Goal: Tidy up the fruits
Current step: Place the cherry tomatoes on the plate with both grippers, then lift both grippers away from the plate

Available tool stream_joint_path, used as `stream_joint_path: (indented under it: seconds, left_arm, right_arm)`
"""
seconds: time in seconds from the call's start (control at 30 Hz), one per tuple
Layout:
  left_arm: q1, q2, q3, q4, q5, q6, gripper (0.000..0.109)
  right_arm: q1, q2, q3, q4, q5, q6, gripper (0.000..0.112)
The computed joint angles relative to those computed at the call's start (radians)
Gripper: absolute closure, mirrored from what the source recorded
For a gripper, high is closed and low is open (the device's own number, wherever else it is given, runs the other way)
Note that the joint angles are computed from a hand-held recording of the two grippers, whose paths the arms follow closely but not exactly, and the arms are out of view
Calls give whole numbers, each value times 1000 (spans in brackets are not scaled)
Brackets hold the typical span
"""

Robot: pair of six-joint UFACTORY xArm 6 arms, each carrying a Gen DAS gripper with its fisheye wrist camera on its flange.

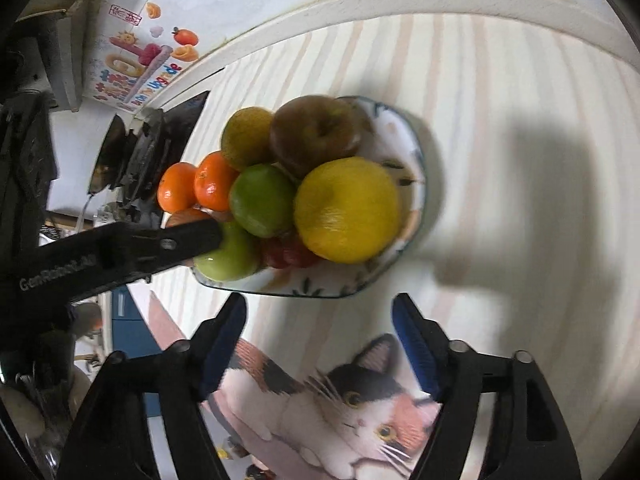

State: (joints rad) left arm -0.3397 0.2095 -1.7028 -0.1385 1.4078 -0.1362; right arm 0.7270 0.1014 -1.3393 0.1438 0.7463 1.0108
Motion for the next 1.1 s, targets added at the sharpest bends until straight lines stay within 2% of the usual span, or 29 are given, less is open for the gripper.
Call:
stream_joint_path:
  seconds: [0.03, 0.07, 0.1, 0.17, 0.3, 0.4, 0.73, 0.83, 1.1]
  left_arm:
    - [-2, -19, 17, 26, -12, -4, 40]
    - [-7, -36, 33, 54, -21, -10, 34]
    - [-12, -60, 57, 83, -33, -18, 23]
    - [-20, -112, 114, 139, -62, -45, 14]
    - [-34, -203, 219, 205, -106, -107, 11]
    - [-51, -264, 289, 241, -142, -156, 10]
    - [-114, -405, 371, 332, -180, -306, 10]
    - [-134, -463, 383, 356, -168, -334, 10]
    - [-215, -653, 398, 402, -93, -400, 10]
  right_arm:
    - [1, -7, -13, -37, 45, 14, 20]
    - [3, -5, -45, -87, 116, 29, 20]
    - [7, -5, -71, -126, 177, 33, 20]
    - [19, 0, -124, -206, 278, 35, 19]
    - [38, 0, -181, -287, 379, 13, 16]
    - [55, 8, -228, -345, 433, -8, 16]
    - [86, -70, -232, -398, 483, -46, 16]
    - [115, -107, -250, -417, 510, -41, 16]
    - [259, -177, -365, -546, 661, 23, 16]
